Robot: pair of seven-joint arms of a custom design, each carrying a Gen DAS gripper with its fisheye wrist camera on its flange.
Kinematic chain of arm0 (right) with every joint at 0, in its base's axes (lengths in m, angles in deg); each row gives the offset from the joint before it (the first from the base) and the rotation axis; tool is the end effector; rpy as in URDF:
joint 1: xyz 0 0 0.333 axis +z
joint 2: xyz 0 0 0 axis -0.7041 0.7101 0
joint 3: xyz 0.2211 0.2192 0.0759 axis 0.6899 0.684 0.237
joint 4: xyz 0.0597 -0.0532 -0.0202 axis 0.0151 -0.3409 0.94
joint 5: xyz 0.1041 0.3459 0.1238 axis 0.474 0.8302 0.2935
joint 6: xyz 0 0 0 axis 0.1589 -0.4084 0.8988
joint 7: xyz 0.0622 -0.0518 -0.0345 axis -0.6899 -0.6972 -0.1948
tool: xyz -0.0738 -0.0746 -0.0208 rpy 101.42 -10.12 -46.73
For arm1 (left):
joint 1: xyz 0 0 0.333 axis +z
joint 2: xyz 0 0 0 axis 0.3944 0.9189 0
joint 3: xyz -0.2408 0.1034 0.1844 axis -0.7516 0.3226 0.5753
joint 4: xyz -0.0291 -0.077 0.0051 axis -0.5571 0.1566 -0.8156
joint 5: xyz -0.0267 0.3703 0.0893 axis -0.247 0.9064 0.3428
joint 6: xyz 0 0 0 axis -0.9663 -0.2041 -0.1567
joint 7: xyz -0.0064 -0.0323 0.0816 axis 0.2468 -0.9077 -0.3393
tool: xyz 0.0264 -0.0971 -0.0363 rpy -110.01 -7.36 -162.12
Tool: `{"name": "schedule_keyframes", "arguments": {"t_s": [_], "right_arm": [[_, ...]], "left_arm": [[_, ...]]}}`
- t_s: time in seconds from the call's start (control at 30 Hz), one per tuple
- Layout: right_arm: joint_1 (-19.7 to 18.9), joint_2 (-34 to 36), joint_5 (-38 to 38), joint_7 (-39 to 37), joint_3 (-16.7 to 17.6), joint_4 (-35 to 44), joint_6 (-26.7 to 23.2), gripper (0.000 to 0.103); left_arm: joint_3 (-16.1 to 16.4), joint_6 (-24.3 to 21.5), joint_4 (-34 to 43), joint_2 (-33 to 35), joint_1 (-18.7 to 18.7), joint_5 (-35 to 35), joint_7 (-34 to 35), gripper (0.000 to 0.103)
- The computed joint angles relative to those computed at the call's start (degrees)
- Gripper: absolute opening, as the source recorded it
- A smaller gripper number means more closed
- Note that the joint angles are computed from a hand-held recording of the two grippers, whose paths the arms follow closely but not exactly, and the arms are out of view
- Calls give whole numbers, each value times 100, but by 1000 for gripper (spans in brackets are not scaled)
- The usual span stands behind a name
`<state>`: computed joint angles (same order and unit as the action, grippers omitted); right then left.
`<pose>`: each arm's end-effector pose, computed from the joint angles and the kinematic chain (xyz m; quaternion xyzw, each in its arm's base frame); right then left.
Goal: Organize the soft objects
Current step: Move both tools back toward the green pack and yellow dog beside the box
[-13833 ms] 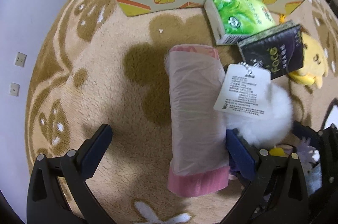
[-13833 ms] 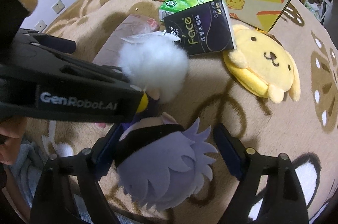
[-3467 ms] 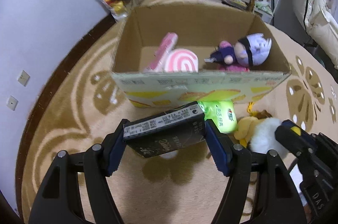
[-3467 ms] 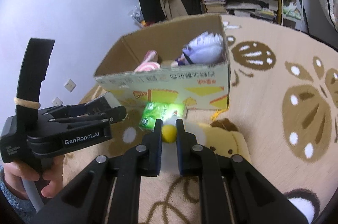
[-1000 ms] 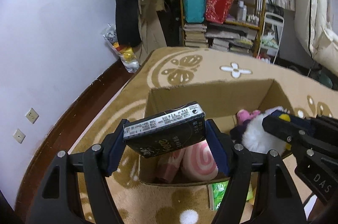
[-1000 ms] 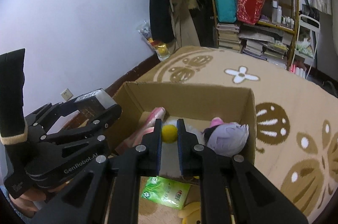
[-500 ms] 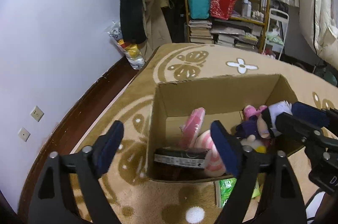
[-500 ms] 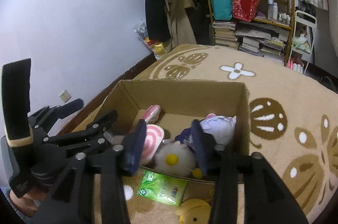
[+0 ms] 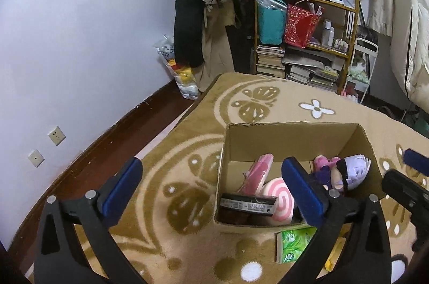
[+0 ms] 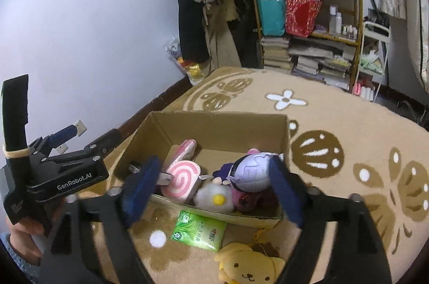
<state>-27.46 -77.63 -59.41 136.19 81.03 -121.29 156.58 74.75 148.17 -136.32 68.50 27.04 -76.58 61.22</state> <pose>0.5434 0.2316 0.6066 -0.4632 0.7608 -0.3219 0.3209 0.6718 -0.0590 0.6145 -0.4308 0.7933 -0.3510 0.2489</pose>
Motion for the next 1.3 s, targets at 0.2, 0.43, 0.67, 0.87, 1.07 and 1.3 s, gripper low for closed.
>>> {"name": "schedule_keyframes", "arguments": {"t_s": [0.2,0.43,0.67,0.87,1.07,1.3], "right_arm": [[28,-241,-129,258,108,-136,-229,103],[-20,-502,47,275,230,-435,-425,103],[-61,-697,54,373,394,-740,-578,103],[-41,-768,68,700,435,-1075,-573,103],[-70,-740,128,713,423,-1305,-435,103],[-53,-596,575,582,352,-1402,-302,103]], "left_arm": [[50,-94,-151,-212,61,-167,24,102],[96,-144,-569,-619,49,-471,593,102],[216,-52,-1086,-948,-108,-707,948,102],[306,-359,-1302,-1044,-215,-700,1001,102],[313,-526,-1486,-1067,-343,-457,1056,102],[291,-585,-1511,-942,-405,-151,867,102]]}}
